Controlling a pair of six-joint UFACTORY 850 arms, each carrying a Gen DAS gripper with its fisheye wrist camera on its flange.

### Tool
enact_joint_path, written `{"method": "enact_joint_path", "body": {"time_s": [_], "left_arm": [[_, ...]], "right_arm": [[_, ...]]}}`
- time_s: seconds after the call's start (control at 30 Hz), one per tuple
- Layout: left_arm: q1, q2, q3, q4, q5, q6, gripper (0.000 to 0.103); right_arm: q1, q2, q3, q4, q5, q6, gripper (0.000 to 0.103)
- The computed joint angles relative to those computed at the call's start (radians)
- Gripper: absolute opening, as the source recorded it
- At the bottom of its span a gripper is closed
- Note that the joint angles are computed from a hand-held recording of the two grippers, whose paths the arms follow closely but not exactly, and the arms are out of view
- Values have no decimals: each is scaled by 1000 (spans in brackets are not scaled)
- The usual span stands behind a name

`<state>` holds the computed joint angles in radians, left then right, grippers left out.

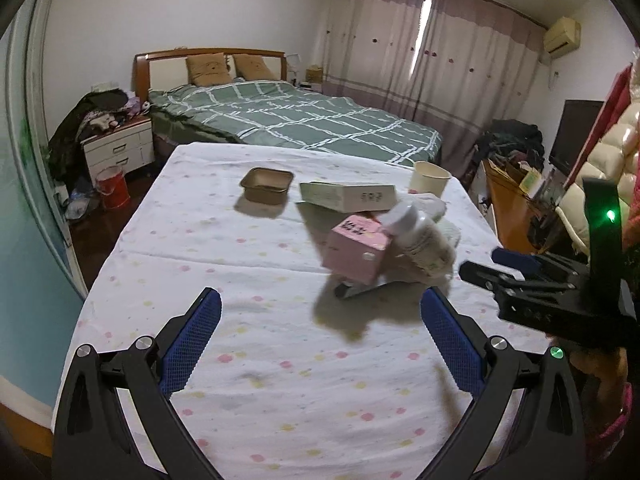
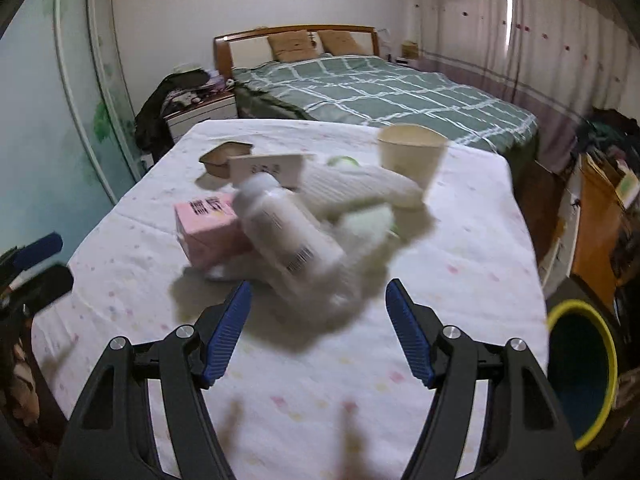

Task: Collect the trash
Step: 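Grasp the white pill bottle with the right tool and lift, then carry the pill bottle into the bin and open the right tool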

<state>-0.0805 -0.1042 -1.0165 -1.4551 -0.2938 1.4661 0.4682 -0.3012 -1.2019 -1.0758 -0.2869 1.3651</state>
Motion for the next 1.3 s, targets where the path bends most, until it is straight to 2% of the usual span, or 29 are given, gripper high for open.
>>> {"method": "enact_joint_path", "body": {"time_s": [0.2, 0.57, 0.67, 0.9, 1.1, 1.3], "left_arm": [[22, -17, 2, 4, -10, -19, 98], [56, -33, 8, -29, -47, -1, 98], [58, -33, 9, -26, -51, -4, 98], [56, -51, -6, -18, -58, -16, 98], [45, -60, -17, -6, -52, -24, 98], [30, -69, -27, 3, -48, -25, 98]], "right_arm": [[-5, -72, -95, 49, -10, -37, 66], [-6, -178, -220, 258, -62, -308, 66], [-6, -191, -231, 271, -79, -332, 63], [-12, -146, -170, 256, -27, -290, 55], [-41, -70, -75, 280, 90, -230, 53], [-69, 29, 36, 155, 184, -36, 53]]}}
